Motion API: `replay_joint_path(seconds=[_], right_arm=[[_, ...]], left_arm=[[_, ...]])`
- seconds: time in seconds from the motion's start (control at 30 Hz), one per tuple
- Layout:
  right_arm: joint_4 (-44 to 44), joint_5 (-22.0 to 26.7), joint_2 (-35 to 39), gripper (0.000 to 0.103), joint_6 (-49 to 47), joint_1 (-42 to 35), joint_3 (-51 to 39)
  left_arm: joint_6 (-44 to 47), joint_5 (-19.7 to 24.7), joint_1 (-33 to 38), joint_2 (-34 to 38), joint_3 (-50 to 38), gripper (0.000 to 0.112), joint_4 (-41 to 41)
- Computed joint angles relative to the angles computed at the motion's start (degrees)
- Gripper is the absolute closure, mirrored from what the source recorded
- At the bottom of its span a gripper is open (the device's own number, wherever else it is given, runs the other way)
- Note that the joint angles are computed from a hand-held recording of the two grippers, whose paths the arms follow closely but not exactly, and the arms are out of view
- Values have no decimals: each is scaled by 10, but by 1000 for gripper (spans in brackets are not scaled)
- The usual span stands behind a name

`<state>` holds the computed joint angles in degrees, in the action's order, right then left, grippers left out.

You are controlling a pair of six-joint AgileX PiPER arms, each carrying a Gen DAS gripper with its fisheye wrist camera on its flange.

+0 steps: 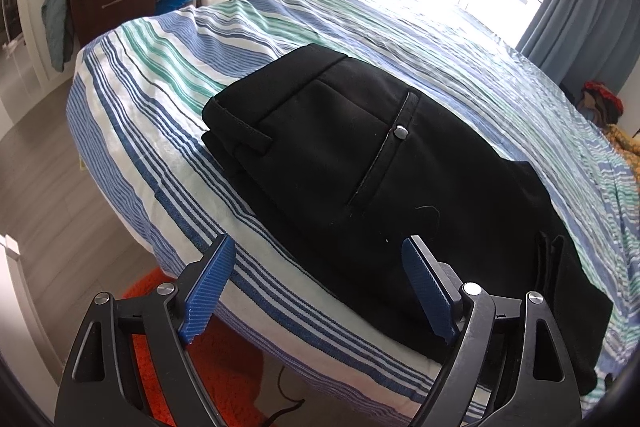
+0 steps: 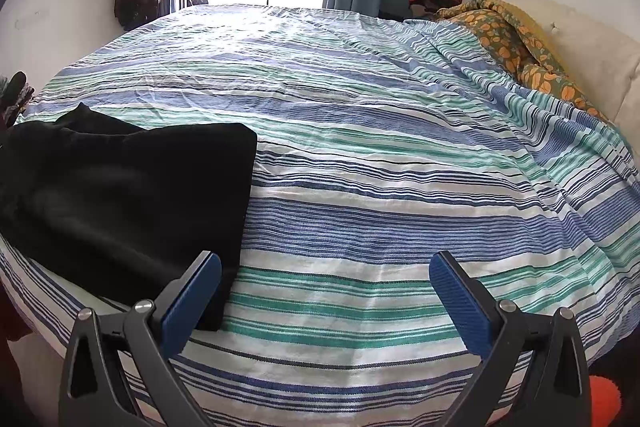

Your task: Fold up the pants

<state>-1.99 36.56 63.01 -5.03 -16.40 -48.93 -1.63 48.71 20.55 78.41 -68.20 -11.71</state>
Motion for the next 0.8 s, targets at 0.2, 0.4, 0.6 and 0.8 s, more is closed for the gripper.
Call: replay_joint_path(seconds=[0.2, 0.4, 0.6, 0.8], right_arm=[[24, -2, -8, 0, -24, -16, 2], [10, 4, 4, 0, -1, -2, -1], [-19, 2, 2, 0, 17, 24, 4], [-23, 4, 2, 0, 16, 19, 8]], left_arm=[[101, 132, 140, 97, -143, 26, -193], [85, 169, 214, 159, -207, 28, -272], [74, 157, 195, 197, -207, 36, -261], [91, 135, 203, 223, -188, 46, -294]])
